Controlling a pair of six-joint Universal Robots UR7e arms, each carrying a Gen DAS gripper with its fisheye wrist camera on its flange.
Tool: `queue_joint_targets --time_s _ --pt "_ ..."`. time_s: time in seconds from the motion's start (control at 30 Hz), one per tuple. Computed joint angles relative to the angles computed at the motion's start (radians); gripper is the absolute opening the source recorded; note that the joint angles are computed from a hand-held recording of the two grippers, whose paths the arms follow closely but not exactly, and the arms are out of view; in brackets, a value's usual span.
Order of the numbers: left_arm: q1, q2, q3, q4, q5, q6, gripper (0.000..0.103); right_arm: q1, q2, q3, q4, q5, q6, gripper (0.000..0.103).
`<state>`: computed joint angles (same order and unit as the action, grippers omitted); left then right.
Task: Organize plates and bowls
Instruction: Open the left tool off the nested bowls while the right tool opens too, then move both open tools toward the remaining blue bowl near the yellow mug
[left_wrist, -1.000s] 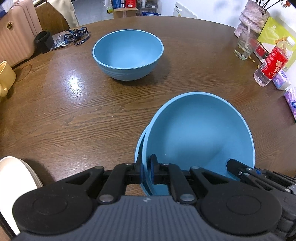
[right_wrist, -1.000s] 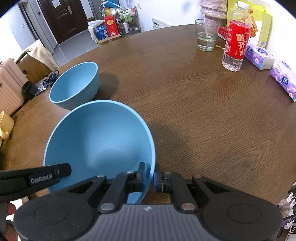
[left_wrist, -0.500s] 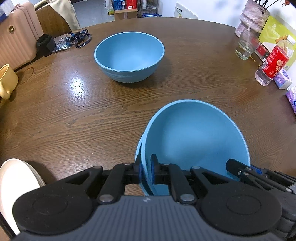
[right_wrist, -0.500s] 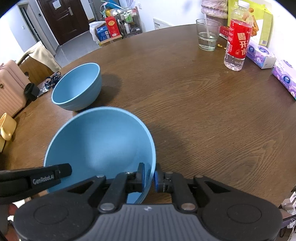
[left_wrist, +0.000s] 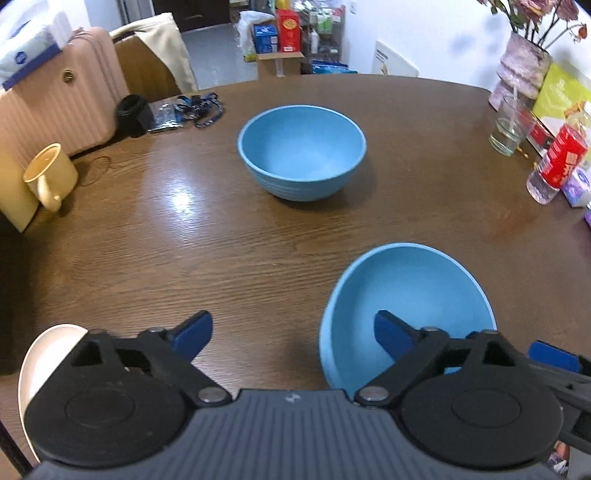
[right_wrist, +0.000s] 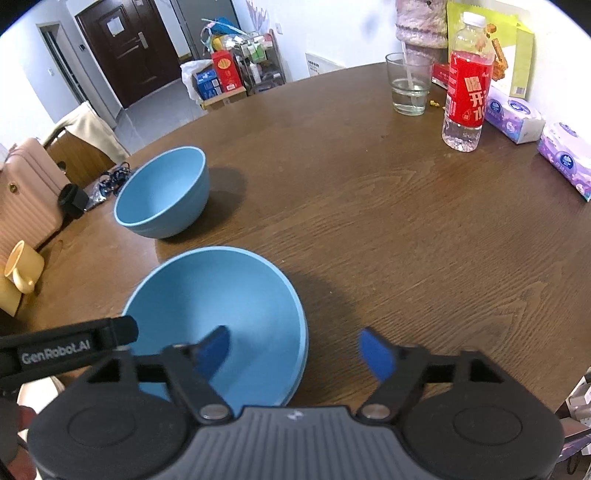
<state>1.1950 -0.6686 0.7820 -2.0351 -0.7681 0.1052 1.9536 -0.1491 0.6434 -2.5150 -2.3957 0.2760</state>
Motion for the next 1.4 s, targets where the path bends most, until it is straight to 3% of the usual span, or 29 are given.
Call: queue_joint_targets --time_s 0.13,0.63,0.77,1.4 --pt "0.002 -0.015 0.011 -0.004 -0.005 -0.011 0.103 0.004 -0.014 0.028 -0.018 0.007 -0.001 0.089" --pt "-0.004 -0.114 0.149 -0.075 0.005 -0.014 0.103 0.035 -0.055 0.124 -0.087 0.018 -0.015 0.094" --pt "-0.007 -0.144 0.187 -0.091 0.007 -0.019 0.103 0.046 -0.066 0.150 -0.112 0.018 -0.025 0.103" --pt "-0.025 -0.285 0.362 -0.179 0.010 -0.046 0.103 0.103 -0.112 0.265 -0.211 0.008 -0.059 0.103"
